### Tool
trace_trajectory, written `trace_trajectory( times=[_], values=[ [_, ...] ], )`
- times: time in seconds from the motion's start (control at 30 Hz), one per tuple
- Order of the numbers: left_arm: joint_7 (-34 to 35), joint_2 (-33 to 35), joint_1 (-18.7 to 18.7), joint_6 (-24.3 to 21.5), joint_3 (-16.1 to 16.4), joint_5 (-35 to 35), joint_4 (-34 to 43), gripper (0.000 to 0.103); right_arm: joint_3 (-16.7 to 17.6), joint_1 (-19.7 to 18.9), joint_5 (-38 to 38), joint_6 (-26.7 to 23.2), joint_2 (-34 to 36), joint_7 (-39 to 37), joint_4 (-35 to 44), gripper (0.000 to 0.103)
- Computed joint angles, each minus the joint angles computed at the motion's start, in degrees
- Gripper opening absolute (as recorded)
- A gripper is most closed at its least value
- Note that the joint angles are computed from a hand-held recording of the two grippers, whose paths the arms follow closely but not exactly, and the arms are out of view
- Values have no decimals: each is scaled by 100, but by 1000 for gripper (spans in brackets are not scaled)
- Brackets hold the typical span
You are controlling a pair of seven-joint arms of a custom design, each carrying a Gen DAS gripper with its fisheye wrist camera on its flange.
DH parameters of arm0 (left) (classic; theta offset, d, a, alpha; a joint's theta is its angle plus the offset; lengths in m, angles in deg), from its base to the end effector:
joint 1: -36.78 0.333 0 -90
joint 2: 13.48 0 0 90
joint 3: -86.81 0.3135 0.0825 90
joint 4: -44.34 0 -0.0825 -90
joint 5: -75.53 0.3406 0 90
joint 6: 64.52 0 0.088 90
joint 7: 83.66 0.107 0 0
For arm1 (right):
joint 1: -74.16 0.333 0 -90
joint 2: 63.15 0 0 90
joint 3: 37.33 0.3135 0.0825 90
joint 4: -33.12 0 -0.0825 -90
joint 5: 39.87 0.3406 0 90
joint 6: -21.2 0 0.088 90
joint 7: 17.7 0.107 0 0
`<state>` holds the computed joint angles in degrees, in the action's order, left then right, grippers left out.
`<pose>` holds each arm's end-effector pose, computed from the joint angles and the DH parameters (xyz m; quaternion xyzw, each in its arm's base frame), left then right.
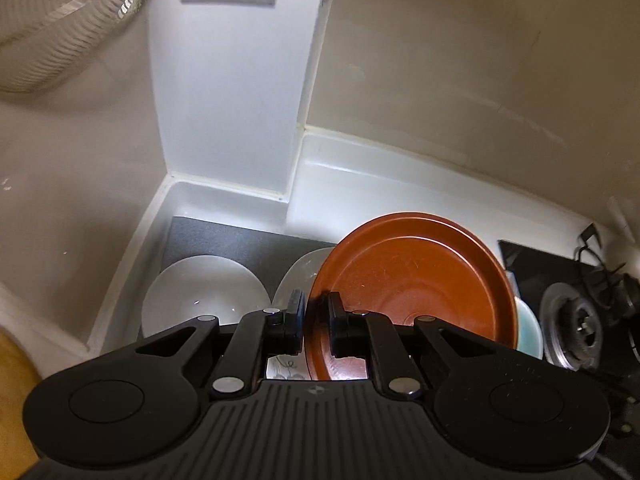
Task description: Organize plates and bowls
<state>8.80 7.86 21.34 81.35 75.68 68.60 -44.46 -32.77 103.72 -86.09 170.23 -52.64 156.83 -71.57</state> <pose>0.6112 -0.2792 0.5233 -0.5267 0.7882 -0.3017 0.1013 0.4999 0.3524 0.5108 -0.5439 0.7418 -0.2095 0.3317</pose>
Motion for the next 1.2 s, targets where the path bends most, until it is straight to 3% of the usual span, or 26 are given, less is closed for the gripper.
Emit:
trace_trajectory(
  times=[0.23,0.4,0.6,0.7,0.77,0.8,0.93,1.0,1.1,1.2],
  values=[
    [-188,919,-293,-565,162,458,807,13,-52,-175,707,33,458,-488,82,14],
    [-281,1239,-553,-558,326,912,943,11,-152,-167,953,12,704,-755,99,14],
    [-279,1331,-607,-468,367,1122,924,10,-243,-91,1071,1,876,-730,201,13],
    [-73,1142,-303,-459,123,687,776,16,-232,-147,1239,228,876,-790,107,18],
    [151,754,-11,-188,-32,271,292,28,-314,-37,1155,118,837,-567,96,47],
    [296,524,142,33,-95,54,-19,35,-364,12,1059,152,788,-361,46,54],
    [428,-262,518,878,25,-472,-1114,52,-419,207,482,176,744,130,203,55],
    [287,-433,600,1095,167,-505,-1384,53,-369,241,277,355,922,-12,496,55],
    [504,-350,816,1092,137,-687,-1370,51,-319,351,244,420,1472,-612,1292,50],
    [569,-87,913,755,111,-807,-1045,37,-236,376,700,419,2085,-1254,2116,35]
  ],
)
